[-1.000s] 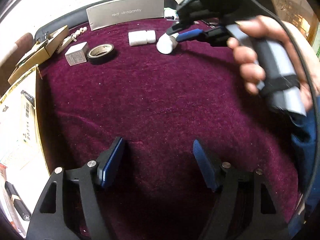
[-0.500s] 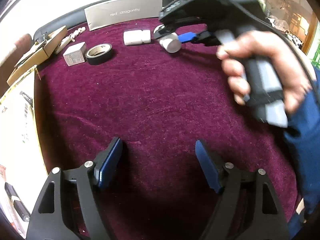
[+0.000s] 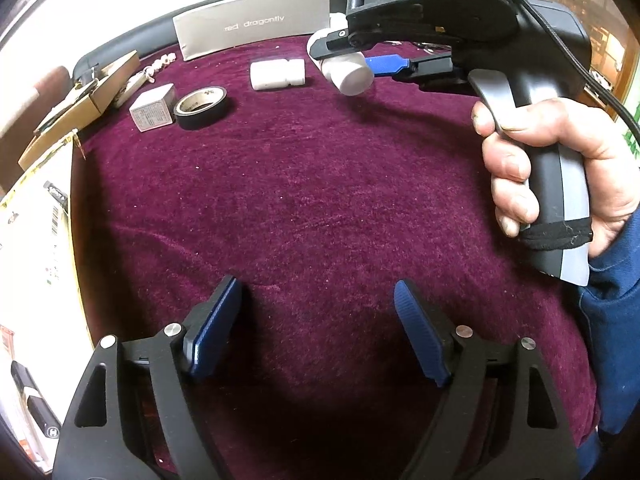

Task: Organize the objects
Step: 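Grasp the large white pill bottle with the right tool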

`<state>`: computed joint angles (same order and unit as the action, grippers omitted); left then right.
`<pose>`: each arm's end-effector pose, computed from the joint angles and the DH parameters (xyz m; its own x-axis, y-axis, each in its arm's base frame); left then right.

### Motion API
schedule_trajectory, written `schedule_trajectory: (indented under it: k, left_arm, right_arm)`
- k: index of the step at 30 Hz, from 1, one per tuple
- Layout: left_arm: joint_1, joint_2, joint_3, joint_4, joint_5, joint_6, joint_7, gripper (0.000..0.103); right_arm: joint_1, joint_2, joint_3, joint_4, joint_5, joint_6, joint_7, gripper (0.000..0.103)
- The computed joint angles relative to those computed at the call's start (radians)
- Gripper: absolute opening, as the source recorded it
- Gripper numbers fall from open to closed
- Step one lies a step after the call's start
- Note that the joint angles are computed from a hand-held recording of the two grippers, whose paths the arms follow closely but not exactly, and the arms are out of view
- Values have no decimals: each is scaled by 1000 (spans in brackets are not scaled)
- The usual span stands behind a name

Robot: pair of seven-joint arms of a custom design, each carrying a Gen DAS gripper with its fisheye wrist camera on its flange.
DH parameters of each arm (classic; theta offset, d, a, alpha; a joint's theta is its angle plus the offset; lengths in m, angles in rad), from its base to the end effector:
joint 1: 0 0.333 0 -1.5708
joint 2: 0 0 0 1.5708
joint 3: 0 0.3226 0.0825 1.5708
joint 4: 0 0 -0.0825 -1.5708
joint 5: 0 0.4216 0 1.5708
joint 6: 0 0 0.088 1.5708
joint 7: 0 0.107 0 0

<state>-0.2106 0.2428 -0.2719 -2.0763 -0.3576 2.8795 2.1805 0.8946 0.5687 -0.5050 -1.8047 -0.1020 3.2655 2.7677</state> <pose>0.5893 -0.2786 0.3576 -0.6769 -0.7361 -0.0085 -0.6024 0.5605 -0.5683 0.6503 0.3396 0.3550 -0.1801 -0.7926 -0.5825 -0.5846 0.5625 -0.5847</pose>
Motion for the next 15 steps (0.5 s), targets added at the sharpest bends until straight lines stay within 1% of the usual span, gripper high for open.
schedule_trajectory:
  k: [4, 6, 10, 15]
  left_arm:
    - [-1, 1, 1, 1, 1, 0, -1, 80]
    - [-2, 1, 2, 0, 3, 2, -2, 80]
    - [-1, 1, 2, -1, 3, 3, -1, 80]
    - [0, 1, 1, -1, 2, 2, 0, 80]
  right_arm:
    - [7, -8, -4, -15, 19, 27, -8, 35]
    - [39, -3, -35, -16, 38, 20, -16, 35]
    - [28, -6, -21, -18, 50, 21, -31, 35]
    - [34, -8, -26, -25, 67, 25, -44, 35]
